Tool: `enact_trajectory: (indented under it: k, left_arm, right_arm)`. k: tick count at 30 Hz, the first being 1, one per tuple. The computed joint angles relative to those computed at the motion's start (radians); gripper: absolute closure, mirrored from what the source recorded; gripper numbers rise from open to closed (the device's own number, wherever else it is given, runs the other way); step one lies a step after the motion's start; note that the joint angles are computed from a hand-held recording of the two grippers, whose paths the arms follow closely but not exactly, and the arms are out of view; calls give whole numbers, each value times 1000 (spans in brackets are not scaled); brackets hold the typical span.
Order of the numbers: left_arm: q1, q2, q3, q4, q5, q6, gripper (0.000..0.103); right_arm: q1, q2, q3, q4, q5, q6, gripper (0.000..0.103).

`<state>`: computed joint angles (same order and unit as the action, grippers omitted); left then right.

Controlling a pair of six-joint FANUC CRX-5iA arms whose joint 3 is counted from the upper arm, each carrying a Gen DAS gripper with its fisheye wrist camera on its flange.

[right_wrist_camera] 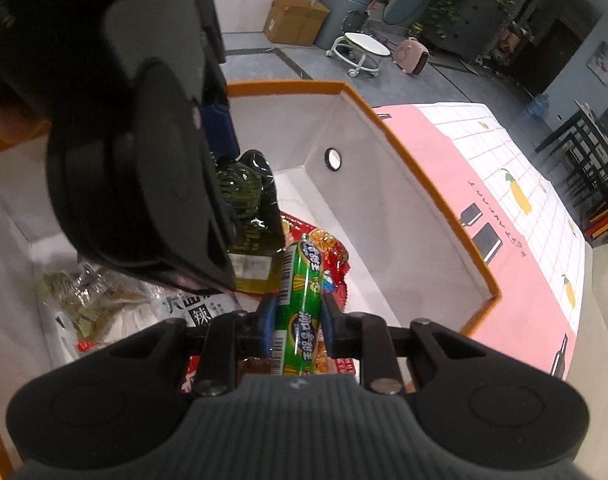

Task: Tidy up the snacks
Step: 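Carry both items over the box and open both grippers to drop them, then withdraw both tools from the box toward the remaining peanut bags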

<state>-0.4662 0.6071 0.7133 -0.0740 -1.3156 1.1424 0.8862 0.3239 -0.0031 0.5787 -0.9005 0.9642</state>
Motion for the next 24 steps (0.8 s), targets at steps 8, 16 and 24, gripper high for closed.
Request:
enact_trajectory:
  k: [8, 16, 24]
  left_arm:
    - [-8, 7, 15, -14, -8, -12, 44]
    - [-10, -5, -1, -14, -4, -13, 41]
    - [-11, -57, -42, -4, 52, -24, 33]
  right_arm:
    - [4, 34, 33, -18, -30, 46, 83]
    - [12, 24, 18, 3, -42, 41, 82]
    - [22, 0, -5, 45, -30, 2, 53]
